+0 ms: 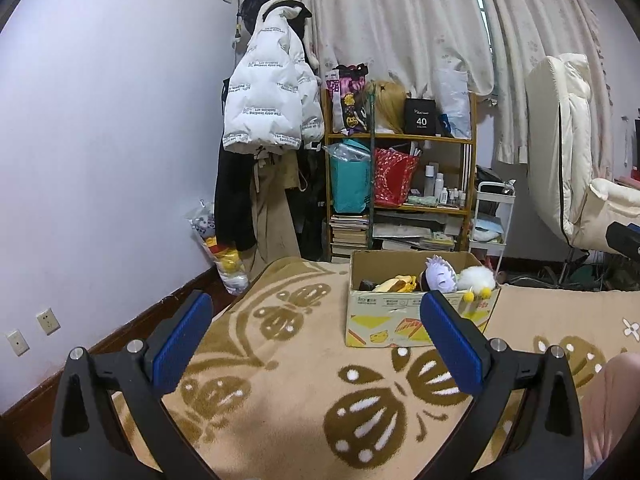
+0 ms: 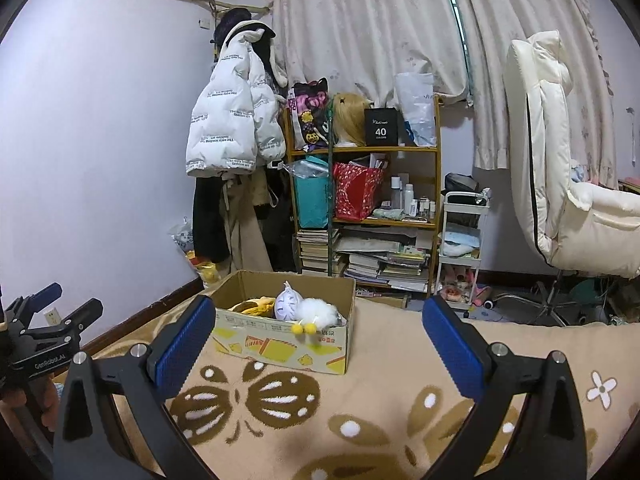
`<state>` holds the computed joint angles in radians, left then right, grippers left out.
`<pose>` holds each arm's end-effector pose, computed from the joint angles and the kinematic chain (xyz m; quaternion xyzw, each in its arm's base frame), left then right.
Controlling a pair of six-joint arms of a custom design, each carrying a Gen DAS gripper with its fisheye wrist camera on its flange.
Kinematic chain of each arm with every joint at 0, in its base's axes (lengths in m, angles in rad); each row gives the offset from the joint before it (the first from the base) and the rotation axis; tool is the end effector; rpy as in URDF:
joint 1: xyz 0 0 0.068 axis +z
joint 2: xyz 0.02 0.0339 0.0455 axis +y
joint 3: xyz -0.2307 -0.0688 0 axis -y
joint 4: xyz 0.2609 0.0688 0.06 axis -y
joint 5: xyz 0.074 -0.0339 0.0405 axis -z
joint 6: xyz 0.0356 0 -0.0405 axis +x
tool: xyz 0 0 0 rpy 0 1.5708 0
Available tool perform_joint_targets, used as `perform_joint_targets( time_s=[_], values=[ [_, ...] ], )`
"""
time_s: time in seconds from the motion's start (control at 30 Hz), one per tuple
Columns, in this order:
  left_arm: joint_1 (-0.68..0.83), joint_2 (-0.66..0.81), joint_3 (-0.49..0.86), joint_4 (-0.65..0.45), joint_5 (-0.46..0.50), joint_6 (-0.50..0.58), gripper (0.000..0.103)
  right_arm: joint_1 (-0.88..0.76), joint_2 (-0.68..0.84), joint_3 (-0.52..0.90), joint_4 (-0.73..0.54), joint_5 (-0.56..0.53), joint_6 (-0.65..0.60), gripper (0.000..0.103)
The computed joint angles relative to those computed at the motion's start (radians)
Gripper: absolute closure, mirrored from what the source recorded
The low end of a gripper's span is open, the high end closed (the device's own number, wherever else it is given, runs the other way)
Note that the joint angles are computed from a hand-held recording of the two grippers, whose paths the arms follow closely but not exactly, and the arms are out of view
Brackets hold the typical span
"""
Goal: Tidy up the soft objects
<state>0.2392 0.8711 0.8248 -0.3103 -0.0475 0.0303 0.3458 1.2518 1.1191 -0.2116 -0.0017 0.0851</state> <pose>0.2303 0.0579 0.2996 -0.0991 0.8152 0.0959 0.5625 0.2986 0.1076 0.3205 -0.1068 0.8108 0.1237 0.5621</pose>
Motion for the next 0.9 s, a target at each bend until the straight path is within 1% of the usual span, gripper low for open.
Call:
perform_joint_targets(
  time_s=[0.2,0.33,0.53,0.7,0.8,0.9],
  values=[
    [0.011,0.002,0.007,-0.012,0.021,-0.005,0.000,0.000,0.006,-0.007,0.005,0.000,0.011,0.000],
    [0.006,-0.007,0.003,-0.007,0.003,-0.014,0.001,-0.006,0.008,-0.010,0.008,-0.008,0.011,0.000],
    [-0.002,-0.014,-0.001,-0.006,0.008,-0.007,0.000,-0.005,0.011,-0.014,0.012,-0.004,0.012,0.000],
    [0.006,-0.010,0.007,-0.015,0.029,-0.010,0.001,0.001,0.014,-0.011,0.011,0.004,0.014,0.000],
    [-0.003,-0.015,0.003,-0.008,0.008,-0.006,0.000,0.006,0.013,-0.010,0.008,0.010,0.017,0.000],
    [-0.001,-0.019,0.002,-0.012,0.013,-0.004,0.000,0.009,0.013,-0.008,0.007,0.013,0.019,0.000]
  ],
)
